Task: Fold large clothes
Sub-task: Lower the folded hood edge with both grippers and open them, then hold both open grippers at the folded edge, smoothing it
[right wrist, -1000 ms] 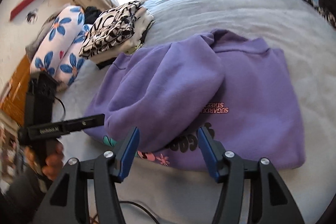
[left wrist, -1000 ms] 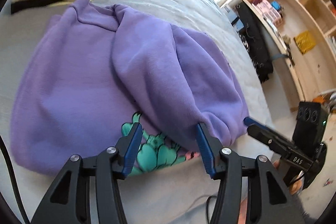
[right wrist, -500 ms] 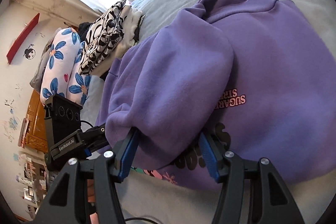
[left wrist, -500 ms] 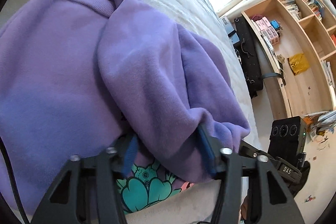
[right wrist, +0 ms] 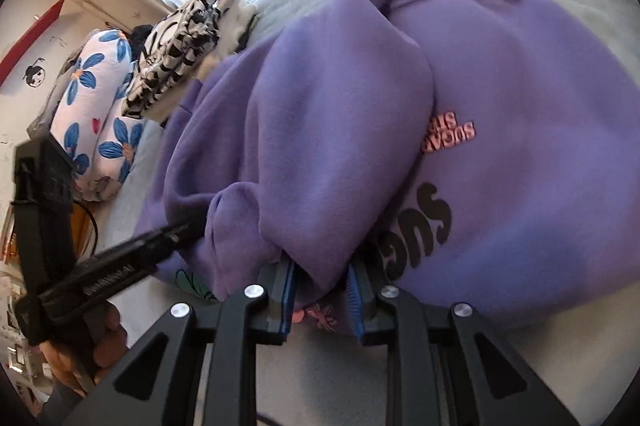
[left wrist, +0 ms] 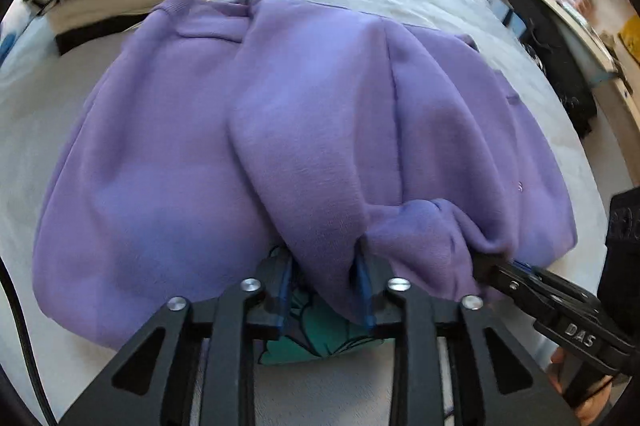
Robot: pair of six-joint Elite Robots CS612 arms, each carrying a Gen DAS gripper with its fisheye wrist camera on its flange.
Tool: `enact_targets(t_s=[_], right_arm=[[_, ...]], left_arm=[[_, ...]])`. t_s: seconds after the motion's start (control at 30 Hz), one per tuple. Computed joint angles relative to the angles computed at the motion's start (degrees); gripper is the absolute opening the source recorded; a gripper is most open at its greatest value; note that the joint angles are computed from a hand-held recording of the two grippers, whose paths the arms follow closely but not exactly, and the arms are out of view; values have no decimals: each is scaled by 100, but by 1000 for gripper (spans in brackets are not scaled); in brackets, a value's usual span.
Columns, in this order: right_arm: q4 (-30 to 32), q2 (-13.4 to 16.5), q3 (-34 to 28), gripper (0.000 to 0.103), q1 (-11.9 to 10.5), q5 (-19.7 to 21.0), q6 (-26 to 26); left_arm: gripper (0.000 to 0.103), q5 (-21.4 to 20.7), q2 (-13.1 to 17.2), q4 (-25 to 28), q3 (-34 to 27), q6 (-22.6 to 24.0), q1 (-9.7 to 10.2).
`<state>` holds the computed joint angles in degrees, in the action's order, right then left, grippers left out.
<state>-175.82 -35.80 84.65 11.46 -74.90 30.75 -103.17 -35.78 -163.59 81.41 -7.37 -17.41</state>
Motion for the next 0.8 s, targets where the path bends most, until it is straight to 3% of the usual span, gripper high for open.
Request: enact_targets(t_s=[0.13, 0.27, 0.33, 0.43, 0.53, 0.57, 0.63, 0.7, 0.77, 0.8], right_arm=[[187, -174, 90, 38, 29, -280, -221], [168, -377, 217, 42, 140, -980, -605], [-134, -472, 353, 42, 189, -1298, -769], [-610, -510, 422, 42, 215, -1422, -998], [-777, -423, 237, 42, 235, -1328, -1365], [-743, -362, 112, 41, 247, -1331, -1439], [-596, -217, -158, 32, 257, -1260, -1615], [-310, -85, -410, 18, 254, -1196, -1704], [126, 77, -682, 16, 234, -1175, -1766], [299, 115, -740, 12, 244, -1350, -1762]], left_arm=[[56, 312, -100, -139, 98, -73, -34], [57, 763, -311, -519, 390, 4, -109], [57, 997, -429, -827, 568, 7, -127], [57, 955, -560, -1410, 792, -108, -92], [57, 484, -582, -1816, 863, -113, -12], [56, 284, -538, -1882, 807, -77, -5], [31, 123, -434, -1772, 648, -12, -30], [19, -45, -291, -1416, 411, -25, -48], [18, 22, -141, -1107, 202, -180, -56], [17, 155, -98, -1078, 162, -193, -71]])
